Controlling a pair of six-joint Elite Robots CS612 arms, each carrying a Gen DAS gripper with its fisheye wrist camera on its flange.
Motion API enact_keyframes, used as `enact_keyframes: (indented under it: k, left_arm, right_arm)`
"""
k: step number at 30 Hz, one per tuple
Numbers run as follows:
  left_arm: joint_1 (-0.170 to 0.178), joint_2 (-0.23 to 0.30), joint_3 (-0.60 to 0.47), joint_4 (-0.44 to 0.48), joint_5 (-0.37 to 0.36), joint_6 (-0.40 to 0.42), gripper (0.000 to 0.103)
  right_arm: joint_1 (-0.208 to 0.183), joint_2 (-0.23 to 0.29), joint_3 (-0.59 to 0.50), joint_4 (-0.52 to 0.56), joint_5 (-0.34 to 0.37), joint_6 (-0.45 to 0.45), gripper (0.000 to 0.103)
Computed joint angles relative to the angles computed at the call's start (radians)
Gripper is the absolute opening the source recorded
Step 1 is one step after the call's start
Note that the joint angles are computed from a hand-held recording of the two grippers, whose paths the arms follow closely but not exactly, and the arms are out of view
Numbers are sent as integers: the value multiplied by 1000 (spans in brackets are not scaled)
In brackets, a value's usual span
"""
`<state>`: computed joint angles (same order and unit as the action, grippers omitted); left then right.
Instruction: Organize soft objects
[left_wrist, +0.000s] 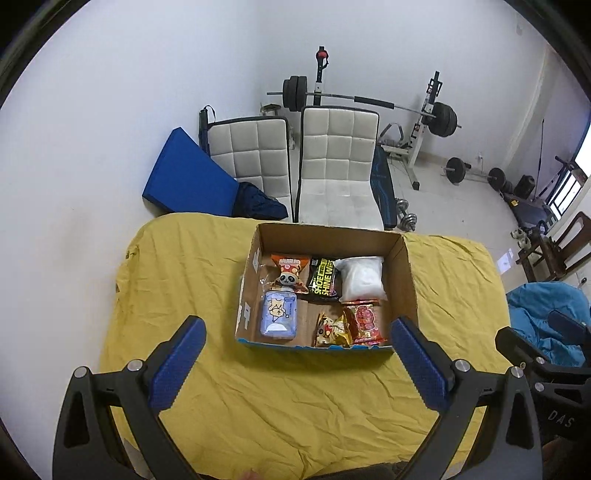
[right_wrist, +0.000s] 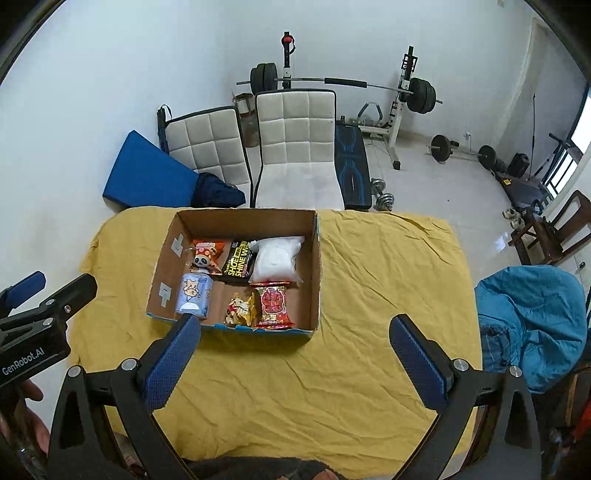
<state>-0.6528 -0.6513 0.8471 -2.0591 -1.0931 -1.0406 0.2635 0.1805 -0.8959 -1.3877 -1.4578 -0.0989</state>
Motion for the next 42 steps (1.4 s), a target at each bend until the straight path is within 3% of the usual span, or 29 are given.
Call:
enact_keyframes:
  k: [16, 42]
  left_arm:
    - [-17, -29, 33, -15, 2, 3, 103]
    - [-21, -30, 34, -9, -23, 3, 103]
  right_arm:
    - [-6, 8, -45, 40, -11, 2, 103]
    - [-8, 6, -62, 33, -2, 0, 103]
